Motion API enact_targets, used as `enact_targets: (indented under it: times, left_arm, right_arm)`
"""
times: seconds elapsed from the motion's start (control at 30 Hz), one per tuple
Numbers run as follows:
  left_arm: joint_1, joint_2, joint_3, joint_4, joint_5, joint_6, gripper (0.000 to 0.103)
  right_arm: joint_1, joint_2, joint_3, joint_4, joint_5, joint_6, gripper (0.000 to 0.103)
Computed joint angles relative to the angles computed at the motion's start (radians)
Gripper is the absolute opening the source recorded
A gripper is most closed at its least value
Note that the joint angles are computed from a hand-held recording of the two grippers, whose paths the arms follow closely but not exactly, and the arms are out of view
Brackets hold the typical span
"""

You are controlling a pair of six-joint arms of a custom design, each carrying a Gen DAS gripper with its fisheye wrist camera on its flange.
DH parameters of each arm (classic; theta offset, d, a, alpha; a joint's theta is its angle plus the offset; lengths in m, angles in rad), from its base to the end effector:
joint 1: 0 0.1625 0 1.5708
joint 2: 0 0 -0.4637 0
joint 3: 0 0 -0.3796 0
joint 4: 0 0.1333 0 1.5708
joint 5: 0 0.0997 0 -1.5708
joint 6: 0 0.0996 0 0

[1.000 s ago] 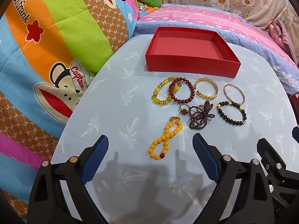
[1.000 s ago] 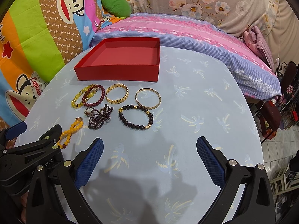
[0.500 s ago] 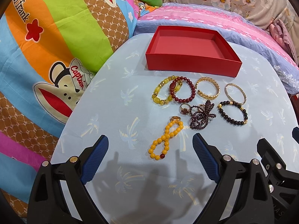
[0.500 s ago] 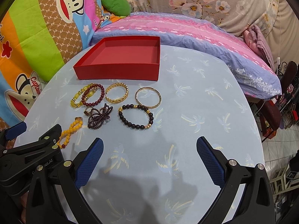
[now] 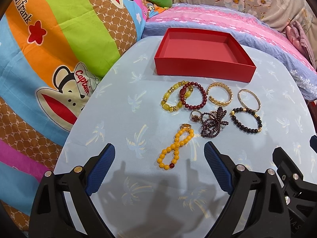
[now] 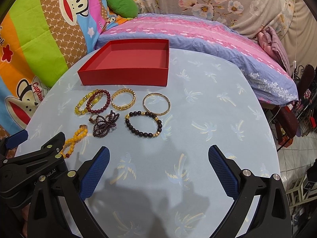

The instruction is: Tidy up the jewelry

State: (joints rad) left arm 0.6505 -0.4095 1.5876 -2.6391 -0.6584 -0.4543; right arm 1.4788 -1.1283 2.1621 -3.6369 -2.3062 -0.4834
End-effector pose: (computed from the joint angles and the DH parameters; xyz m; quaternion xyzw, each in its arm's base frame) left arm -0.3992 -0.5703 -0.0751 0.2305 0.8666 -0.2410 0.3713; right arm 0.0196 -0.5112 0.3031 -0.0162 -0.8306 0.3529 0.4305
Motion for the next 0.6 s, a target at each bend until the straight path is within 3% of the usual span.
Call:
enact_targets:
  times: [0.6]
  left_arm:
    - [0.020, 0.002, -0.020, 0.032, -0.015, -0.027, 0.091]
  right_arm:
    - [-0.017, 0.006, -0.014, 0.044, 0.031, -0.008, 0.096]
